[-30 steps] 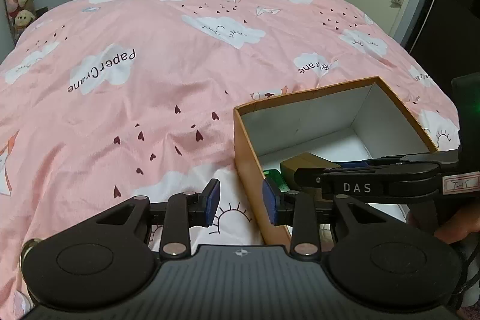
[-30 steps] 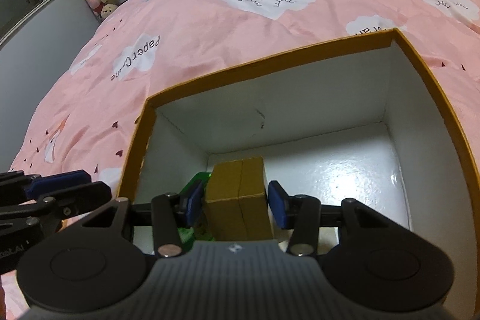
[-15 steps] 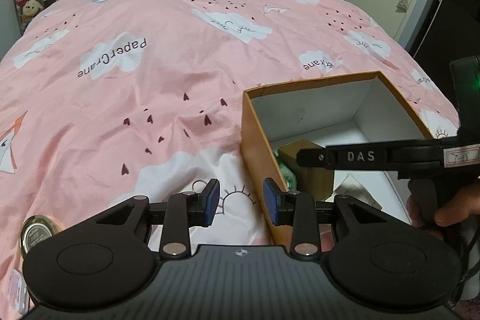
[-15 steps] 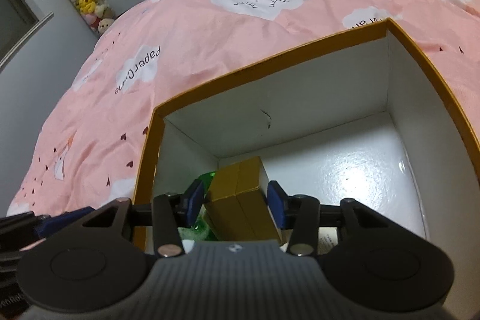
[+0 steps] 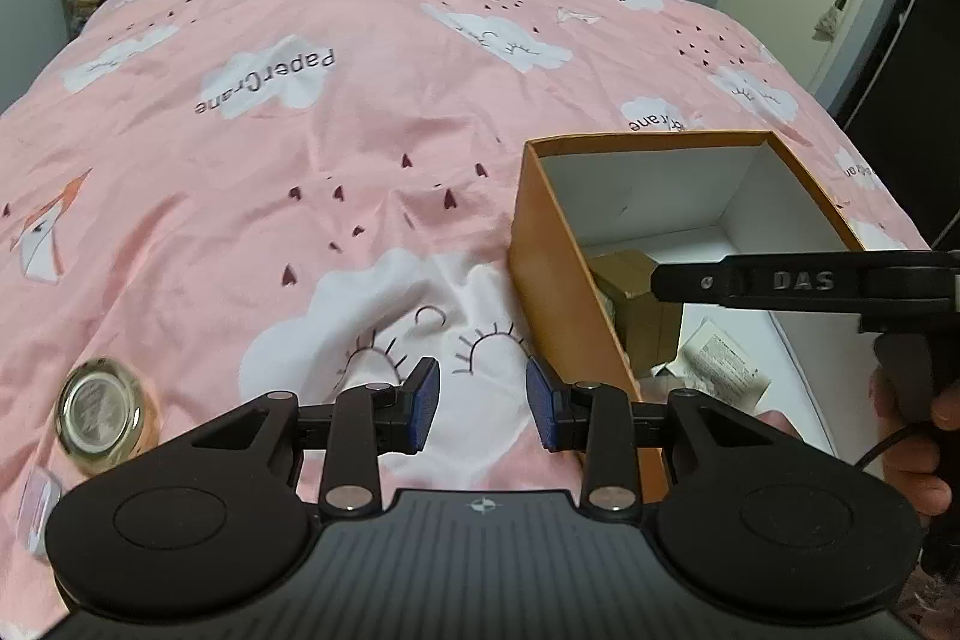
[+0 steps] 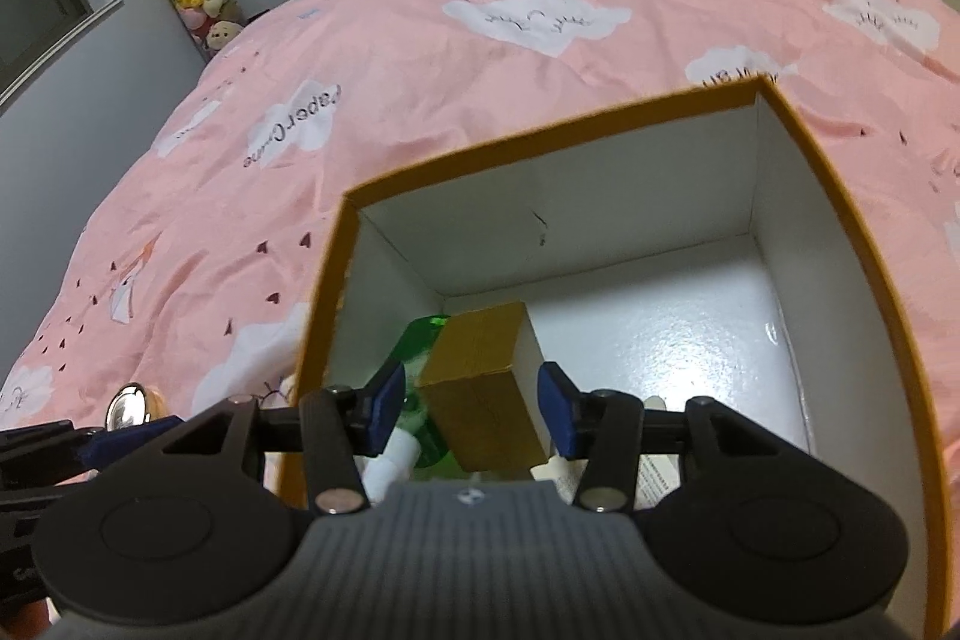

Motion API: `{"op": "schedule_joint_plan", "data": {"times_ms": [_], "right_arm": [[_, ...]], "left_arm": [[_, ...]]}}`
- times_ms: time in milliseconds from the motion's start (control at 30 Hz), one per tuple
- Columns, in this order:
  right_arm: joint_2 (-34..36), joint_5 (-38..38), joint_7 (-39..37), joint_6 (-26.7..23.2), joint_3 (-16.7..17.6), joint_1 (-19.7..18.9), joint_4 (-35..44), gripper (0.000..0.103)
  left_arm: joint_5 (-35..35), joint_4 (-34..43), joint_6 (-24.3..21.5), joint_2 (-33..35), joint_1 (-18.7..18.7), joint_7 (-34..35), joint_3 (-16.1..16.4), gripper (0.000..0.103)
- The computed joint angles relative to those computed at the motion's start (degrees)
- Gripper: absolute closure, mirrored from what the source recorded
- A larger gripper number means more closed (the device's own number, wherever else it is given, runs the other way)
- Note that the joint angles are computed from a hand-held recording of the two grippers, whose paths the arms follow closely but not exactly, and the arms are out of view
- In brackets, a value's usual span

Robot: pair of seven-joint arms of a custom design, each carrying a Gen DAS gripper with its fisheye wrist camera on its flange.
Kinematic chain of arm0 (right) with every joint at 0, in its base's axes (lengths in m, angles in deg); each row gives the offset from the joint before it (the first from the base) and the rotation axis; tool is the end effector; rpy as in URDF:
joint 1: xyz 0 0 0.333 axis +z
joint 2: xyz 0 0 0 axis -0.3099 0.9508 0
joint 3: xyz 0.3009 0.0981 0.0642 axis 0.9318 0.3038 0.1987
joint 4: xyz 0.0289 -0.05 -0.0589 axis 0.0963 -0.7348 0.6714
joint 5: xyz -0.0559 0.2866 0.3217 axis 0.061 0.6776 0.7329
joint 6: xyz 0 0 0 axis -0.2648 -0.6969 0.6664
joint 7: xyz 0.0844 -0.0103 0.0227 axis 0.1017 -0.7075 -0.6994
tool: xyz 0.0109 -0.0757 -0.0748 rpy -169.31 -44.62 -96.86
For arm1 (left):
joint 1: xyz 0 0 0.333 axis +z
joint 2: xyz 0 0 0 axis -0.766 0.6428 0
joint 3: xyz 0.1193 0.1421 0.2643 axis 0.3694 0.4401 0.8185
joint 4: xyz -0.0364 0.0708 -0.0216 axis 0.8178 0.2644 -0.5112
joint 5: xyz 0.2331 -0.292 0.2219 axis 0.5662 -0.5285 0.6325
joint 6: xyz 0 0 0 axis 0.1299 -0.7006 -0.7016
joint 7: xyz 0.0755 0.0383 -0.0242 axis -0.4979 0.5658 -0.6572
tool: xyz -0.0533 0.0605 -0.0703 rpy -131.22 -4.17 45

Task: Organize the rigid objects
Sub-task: 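Move both open tools back toward the gold jar and mint tin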

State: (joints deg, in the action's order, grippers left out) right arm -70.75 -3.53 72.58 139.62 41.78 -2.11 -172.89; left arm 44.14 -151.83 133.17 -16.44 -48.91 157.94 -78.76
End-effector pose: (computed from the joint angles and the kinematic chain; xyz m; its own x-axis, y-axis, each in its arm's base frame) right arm 0.6557 0.1791 0.4979 -0.4125 -0.8731 -0.2601 -0.6666 0.4838 -0.5671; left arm 0.7173 -0.1676 0.4990 -0.6330 -0.7535 0.1777 -0.6668 0.4140 -0.6196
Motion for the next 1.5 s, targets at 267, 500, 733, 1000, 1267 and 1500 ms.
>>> {"op": "schedule_joint_plan", "data": {"times_ms": [267,500,733,1000,1267,1500], "right_arm": [[-2.8,-12.7,3.7,0.2,1.3,2.4,-1.0,0.043],[-3.2,-21.7,7.7,1.8,3.5,4.1,-0.5,0.036],[1.2,-21.4,9.8,4.0,3.5,6.8,3.2,0.036],[10.1,-11.2,3.9,5.1,1.6,10.7,11.2,0.035],[17.7,-2.0,-6.3,3.2,-0.1,13.3,19.1,0.035],[23.9,4.5,-13.4,1.2,-1.9,14.8,26.7,0.035]], "left_arm": [[-7.2,-9.7,6.2,-7.1,1.1,3.5,0.7,0.062],[-12.6,-14.4,11.1,-10.6,0.6,5.0,3.3,0.063],[-10.9,-15.4,11.5,-10.9,1.6,1.7,5.8,0.063],[-9.1,-14.6,11.0,-8.5,4.5,-3.6,7.2,0.063],[-7.2,-10.4,11.1,-4.0,7.2,-7.7,6.0,0.058],[-8.0,-8.1,13.8,-0.8,9.6,-9.7,4.2,0.055]]}}
